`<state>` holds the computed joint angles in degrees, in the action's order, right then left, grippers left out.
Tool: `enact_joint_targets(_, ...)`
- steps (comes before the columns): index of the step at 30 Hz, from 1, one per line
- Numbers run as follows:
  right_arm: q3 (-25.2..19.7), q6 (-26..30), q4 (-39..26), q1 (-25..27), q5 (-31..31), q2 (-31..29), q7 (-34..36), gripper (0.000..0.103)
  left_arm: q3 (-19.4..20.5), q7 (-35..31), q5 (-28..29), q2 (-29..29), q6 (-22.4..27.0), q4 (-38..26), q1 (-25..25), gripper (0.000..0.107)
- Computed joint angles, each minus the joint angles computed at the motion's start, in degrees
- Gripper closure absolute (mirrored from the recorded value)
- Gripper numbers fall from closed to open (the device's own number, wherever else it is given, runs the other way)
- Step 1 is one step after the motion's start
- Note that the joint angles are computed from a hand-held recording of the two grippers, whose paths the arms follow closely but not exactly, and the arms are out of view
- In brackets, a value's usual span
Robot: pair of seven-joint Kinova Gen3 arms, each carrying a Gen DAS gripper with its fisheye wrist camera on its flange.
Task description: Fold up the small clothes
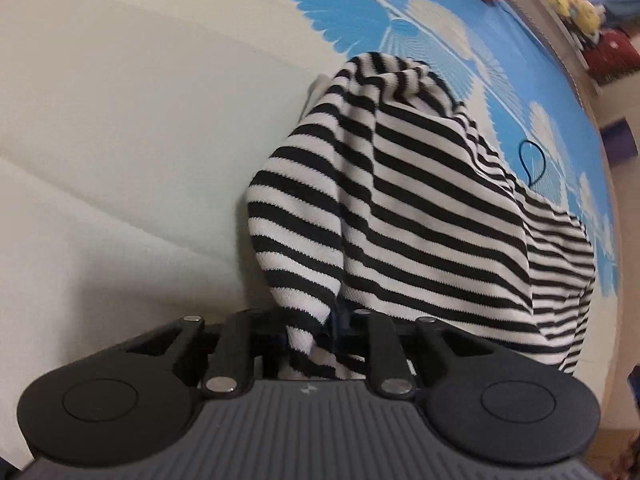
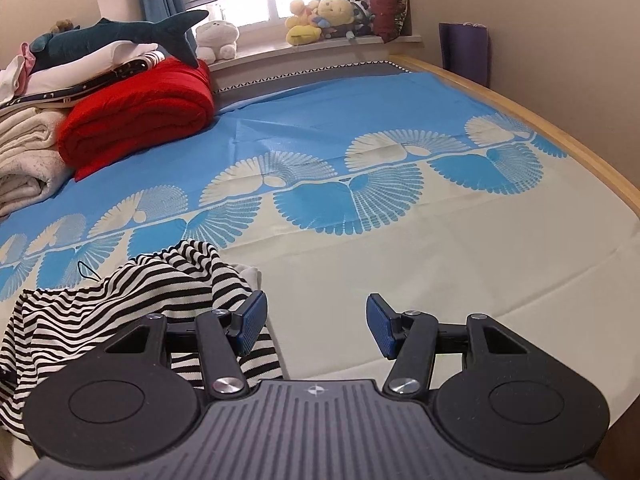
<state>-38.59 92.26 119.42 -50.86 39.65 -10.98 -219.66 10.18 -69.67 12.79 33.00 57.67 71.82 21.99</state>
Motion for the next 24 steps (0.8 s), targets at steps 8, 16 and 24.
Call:
enact_joint_targets(8,0.7,-1.1,-0.1,0.1,0.6,0.4,0.6,0.046,0.1,-2.7,1.7,-6.6,-7.5,8.0,-2.1,0.094)
enact_joint_targets(16,1.3,-2.4,-0.2,0.5,1.4,0.7,-0.1,0.046,-0.3,-1.3,4.7,-8.0,-4.5,9.5,-5.6,0.075)
enact_joint_targets(24,1.4,-2.2,0.1,0.0,0.9,0.3,-0.6,0.046,-1.1,2.9,3.0,-4.3,-0.2,5.8,-4.6,0.061)
